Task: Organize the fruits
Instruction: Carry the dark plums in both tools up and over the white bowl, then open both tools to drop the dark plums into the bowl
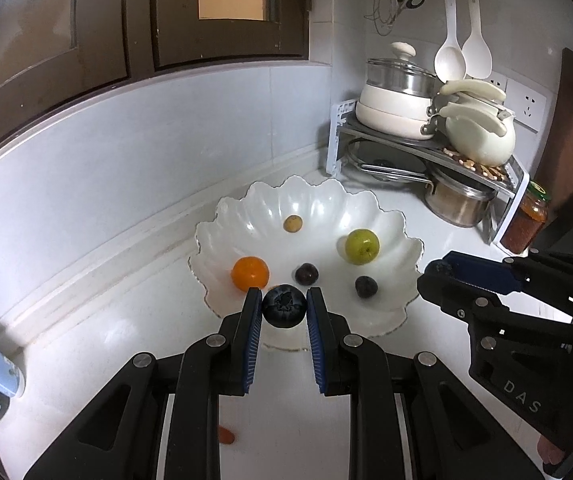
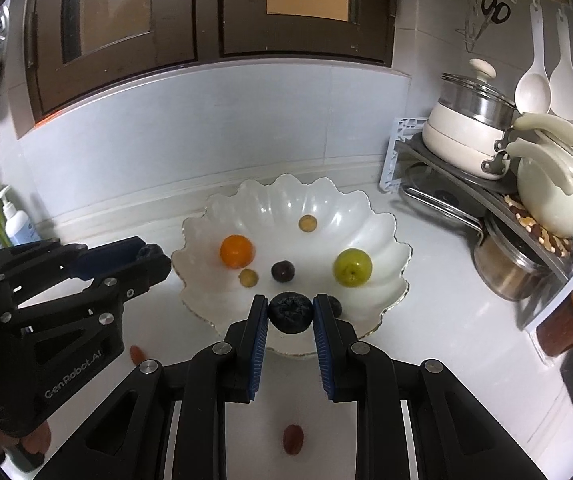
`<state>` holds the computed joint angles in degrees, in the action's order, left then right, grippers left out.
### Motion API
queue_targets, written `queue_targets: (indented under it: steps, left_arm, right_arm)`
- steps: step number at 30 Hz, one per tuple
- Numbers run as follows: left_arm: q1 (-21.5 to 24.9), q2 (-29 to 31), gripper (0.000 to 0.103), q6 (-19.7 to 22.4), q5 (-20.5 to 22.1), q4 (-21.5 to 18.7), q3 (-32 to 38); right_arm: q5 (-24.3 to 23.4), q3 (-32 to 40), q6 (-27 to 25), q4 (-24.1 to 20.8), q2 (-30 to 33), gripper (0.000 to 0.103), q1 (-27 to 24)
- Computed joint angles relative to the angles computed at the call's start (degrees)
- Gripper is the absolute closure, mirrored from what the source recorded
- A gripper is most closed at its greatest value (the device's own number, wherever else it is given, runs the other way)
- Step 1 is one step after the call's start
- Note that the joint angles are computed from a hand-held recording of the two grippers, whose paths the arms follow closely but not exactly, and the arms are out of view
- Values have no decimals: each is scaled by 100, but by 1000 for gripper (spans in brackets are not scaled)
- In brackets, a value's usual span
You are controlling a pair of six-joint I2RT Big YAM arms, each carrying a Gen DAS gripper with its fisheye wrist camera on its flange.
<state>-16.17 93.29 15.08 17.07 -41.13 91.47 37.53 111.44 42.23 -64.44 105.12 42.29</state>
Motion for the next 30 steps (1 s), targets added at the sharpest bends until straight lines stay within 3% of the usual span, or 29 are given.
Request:
queue_targets:
  steps: [30]
  left_arm:
    - [-30, 1163, 80, 243, 224, -528, 1176]
  right_arm:
    - [-381, 477, 391, -318, 580, 79, -388]
